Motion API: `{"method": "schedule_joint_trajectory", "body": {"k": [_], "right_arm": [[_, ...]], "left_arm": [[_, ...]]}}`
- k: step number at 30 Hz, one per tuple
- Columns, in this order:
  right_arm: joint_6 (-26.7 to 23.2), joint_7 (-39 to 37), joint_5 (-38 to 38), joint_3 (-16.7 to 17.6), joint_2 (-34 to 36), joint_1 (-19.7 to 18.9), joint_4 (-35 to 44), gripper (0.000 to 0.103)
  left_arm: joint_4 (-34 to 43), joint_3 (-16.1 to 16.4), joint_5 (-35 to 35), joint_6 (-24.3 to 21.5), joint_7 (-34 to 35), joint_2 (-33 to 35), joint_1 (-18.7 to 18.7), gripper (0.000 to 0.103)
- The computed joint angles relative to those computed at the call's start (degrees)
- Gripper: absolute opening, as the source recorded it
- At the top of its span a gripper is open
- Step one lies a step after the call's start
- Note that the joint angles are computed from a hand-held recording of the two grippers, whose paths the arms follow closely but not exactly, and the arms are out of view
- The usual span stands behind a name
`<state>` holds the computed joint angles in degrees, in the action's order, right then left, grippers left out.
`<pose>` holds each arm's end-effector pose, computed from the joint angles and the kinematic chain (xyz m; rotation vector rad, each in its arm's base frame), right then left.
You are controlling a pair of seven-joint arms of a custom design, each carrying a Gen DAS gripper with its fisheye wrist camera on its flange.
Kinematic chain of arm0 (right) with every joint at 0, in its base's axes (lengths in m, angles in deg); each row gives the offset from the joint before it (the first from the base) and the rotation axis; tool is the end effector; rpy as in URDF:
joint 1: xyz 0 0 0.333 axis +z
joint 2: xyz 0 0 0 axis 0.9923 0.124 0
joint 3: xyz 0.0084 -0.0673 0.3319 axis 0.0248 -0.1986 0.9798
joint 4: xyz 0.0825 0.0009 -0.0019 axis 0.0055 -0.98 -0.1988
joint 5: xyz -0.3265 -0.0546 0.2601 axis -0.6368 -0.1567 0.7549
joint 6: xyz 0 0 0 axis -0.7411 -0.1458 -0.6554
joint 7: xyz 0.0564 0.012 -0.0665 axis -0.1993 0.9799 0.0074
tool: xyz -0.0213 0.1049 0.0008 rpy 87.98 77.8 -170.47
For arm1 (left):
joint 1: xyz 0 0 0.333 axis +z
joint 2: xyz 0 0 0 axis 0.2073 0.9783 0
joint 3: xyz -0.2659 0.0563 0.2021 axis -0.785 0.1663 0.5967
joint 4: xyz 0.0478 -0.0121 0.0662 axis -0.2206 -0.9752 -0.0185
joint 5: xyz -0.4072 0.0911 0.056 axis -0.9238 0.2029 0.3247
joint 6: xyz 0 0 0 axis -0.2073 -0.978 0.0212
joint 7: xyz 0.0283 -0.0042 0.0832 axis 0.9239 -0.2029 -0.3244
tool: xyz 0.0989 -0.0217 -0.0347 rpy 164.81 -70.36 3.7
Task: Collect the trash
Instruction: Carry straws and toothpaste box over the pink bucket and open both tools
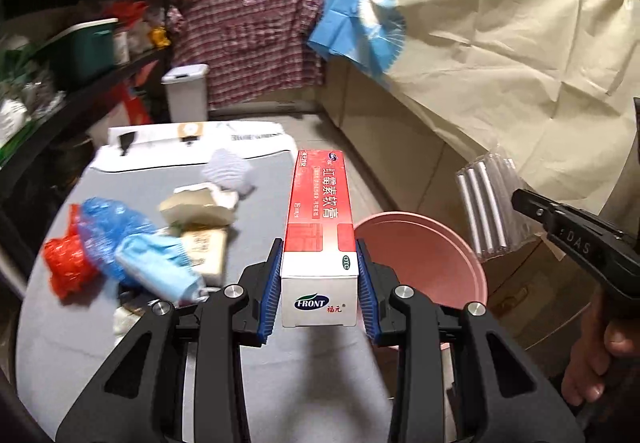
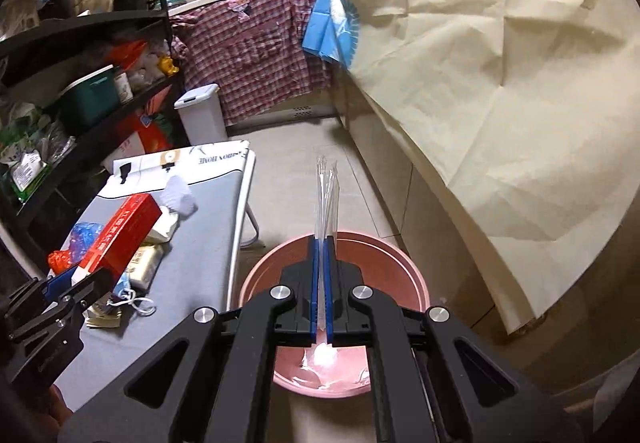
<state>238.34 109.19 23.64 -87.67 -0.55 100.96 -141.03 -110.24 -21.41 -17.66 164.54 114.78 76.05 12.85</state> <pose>0.6684 0.1849 0.5423 -1.3363 1.9871 -0.9167 0.7168 -0.2178 0.5241 -1.3715 2.1134 -1.1336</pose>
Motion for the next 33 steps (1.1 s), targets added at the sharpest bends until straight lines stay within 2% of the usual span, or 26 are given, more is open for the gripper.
{"method": "schedule_joint_trajectory", "body": {"k": [6, 15, 25, 28, 30, 31, 33], "right_arm": [[1.80, -1.67, 3.02, -0.94, 1.36, -1.19, 0.37, 0.003], [1.36, -4.48, 6.74, -2.25, 3.42, -1.43, 0.64, 0.003], [2.17, -7.09, 11.08, -3.34, 5.05, -1.44, 1.05, 0.003], [1.86, -7.95, 11.58, -3.72, 5.41, -1.06, 1.18, 0.007], [1.37, -8.45, 12.40, -3.81, 5.70, -1.06, 1.50, 0.010], [1.16, -8.46, 12.69, -3.91, 5.77, -1.00, 1.58, 0.010], [0.81, -8.18, 13.11, -4.10, 5.78, -0.89, 1.56, 0.018]], "left_arm": [[6.55, 0.13, 2.58, -3.31, 0.00, 4.94, -2.48, 0.034], [18.09, 0.87, 5.48, -10.48, -0.98, 13.62, -6.05, 0.034], [23.38, 1.37, 6.26, -14.67, -0.79, 17.98, -7.89, 0.034], [24.53, 1.90, 6.90, -15.57, -0.94, 18.68, -8.61, 0.035], [25.20, 2.40, 7.44, -16.14, -1.43, 18.98, -9.07, 0.042], [25.33, 1.62, 6.72, -16.49, -0.85, 19.10, -8.51, 0.044], [25.01, 1.38, 6.17, -16.32, -0.49, 18.82, -8.22, 0.044]]}}
